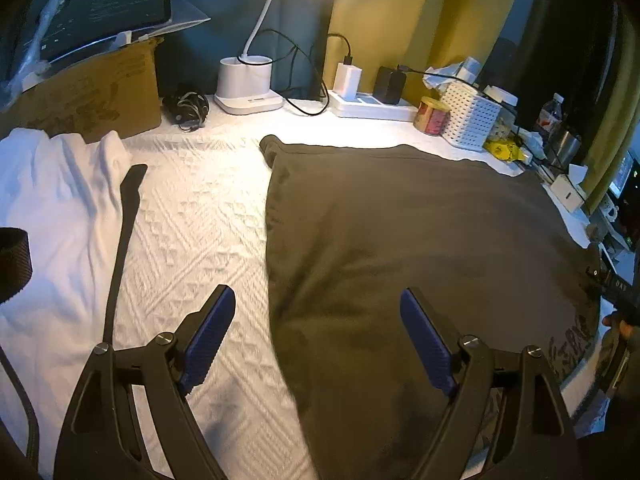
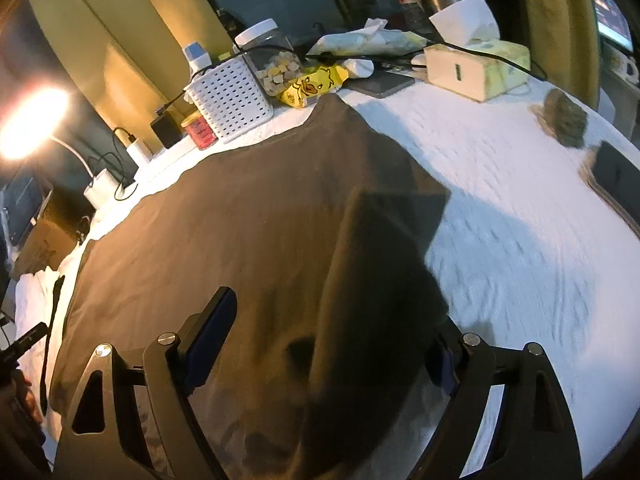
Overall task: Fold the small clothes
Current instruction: 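Grasp the shirt corner with the right gripper and lift it toward the left gripper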
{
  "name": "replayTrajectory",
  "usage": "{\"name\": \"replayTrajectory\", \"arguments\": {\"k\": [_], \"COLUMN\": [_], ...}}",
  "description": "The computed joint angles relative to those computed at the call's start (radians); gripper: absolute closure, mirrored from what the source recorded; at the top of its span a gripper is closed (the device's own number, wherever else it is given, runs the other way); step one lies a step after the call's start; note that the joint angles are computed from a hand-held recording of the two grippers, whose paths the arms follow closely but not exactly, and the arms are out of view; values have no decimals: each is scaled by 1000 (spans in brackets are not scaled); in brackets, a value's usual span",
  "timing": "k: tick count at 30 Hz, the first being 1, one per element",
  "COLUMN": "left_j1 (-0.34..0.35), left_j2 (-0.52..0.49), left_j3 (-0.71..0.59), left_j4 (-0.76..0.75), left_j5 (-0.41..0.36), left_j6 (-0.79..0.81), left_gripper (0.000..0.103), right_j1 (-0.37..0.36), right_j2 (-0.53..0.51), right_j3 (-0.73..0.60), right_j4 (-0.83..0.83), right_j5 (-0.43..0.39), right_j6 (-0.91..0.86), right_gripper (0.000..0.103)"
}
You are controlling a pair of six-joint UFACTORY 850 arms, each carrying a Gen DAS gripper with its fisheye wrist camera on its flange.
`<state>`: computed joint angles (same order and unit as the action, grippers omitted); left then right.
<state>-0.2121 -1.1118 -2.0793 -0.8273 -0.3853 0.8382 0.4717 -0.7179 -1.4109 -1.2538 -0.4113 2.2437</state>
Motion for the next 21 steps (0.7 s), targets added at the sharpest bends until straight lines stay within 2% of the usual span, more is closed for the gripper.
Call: {"name": "replayTrajectory", "arguments": {"k": [3,6,7,9,11,15,16,21], "left_j1": [-5,-8,-10,-12,-13,-15,-14,-8], "left_j2": [-37,-69,-79,-99,-117,-141,-143,-155], "left_j3": [-66,-127,-146,-182,-214,-257,-261,-286], "left_j4": [86,153,176,217,248,263,256,230], "left_j5": [-22,-43,-48,-59,-65,-76,-77,-87], "left_j6": [-90,-160,-182,-226,-265,-292,-286,-249], "left_gripper": [19,19,19,19,19,19,19,19], "right_j1": [-22,-45,-53,-76,-87,-94,-94,-89], "right_j2": [-16,-32,-36,-45,-57,-76,-80,-85], "right_j3": [-21,-45,-52,-71,-94,-122,-128,-139], "right_j4": [14,35,51,128,221,277,279,237], "right_j5": [16,32,46,92,88,70,64,65], "right_j6": [-50,-110,-135,-240,-360,-474,-484,-456], "right_gripper": [16,22,26,42,58,73,83,88]}}
